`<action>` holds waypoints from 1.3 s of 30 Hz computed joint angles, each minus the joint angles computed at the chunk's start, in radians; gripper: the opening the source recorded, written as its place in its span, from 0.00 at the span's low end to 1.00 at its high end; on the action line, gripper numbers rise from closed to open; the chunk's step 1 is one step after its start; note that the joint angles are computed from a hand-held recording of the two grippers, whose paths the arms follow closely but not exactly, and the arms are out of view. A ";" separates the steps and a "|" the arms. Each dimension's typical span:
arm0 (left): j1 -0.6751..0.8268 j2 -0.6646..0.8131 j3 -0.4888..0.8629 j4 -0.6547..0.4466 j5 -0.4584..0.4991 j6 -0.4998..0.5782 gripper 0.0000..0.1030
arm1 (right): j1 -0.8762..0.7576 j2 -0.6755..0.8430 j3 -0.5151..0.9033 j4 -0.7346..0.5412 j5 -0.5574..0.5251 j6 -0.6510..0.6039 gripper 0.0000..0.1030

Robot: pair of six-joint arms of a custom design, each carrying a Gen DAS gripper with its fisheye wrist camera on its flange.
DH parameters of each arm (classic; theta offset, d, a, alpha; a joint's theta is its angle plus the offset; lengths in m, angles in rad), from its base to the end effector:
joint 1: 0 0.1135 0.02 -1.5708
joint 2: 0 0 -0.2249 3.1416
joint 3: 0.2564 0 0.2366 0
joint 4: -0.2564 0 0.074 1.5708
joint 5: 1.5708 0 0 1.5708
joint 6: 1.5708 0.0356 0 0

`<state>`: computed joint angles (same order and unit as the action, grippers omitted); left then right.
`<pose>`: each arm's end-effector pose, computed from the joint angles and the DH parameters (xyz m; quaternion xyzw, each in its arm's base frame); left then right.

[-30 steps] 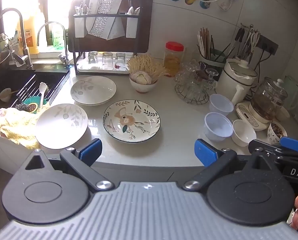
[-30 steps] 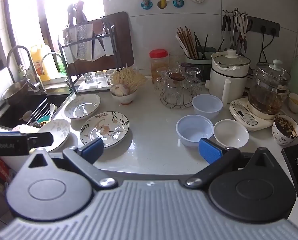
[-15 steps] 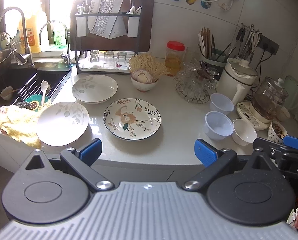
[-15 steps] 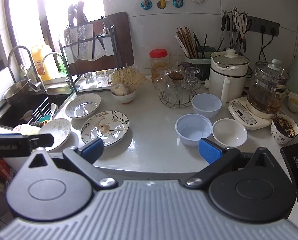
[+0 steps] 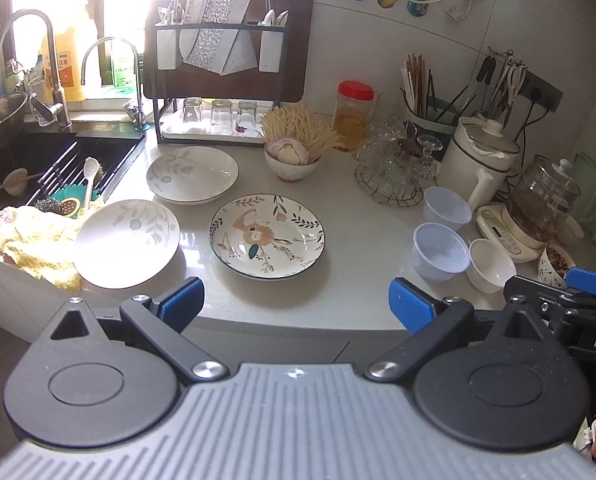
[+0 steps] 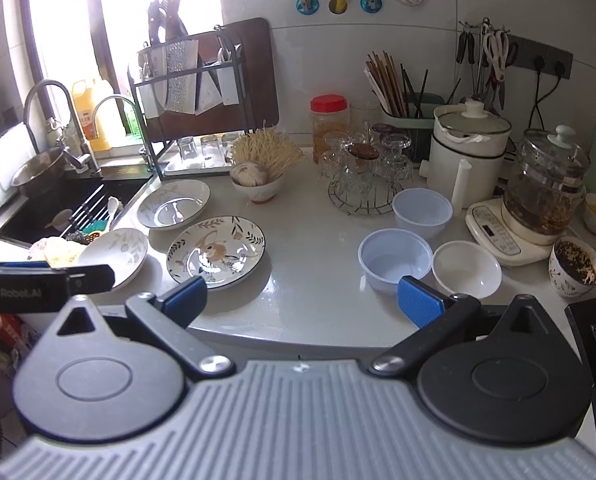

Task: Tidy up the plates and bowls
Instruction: 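Move both tools toward the white leaf-pattern bowl beside the sink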

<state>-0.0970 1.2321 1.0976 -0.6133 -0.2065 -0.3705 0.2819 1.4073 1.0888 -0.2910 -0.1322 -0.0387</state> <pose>0.2594 -0.0179 0.2804 -0.1651 0.8975 -0.0003 0.4089 0.2956 0.0905 0.2582 -0.1714 0.8685 0.1141 0.4508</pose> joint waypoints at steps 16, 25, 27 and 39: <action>-0.051 0.033 0.059 -0.040 -0.025 -0.041 0.97 | -0.041 -0.020 0.014 -0.045 -0.063 -0.001 1.00; -0.036 0.073 0.115 -0.079 -0.006 -0.049 0.97 | -0.048 0.010 0.046 -0.045 -0.086 0.016 1.00; -0.030 0.087 0.130 -0.085 -0.004 -0.045 0.97 | -0.048 0.022 0.049 -0.040 -0.081 0.016 1.00; 0.030 0.069 0.045 -0.065 0.037 -0.040 0.97 | -0.002 0.085 0.086 -0.051 -0.051 0.051 1.00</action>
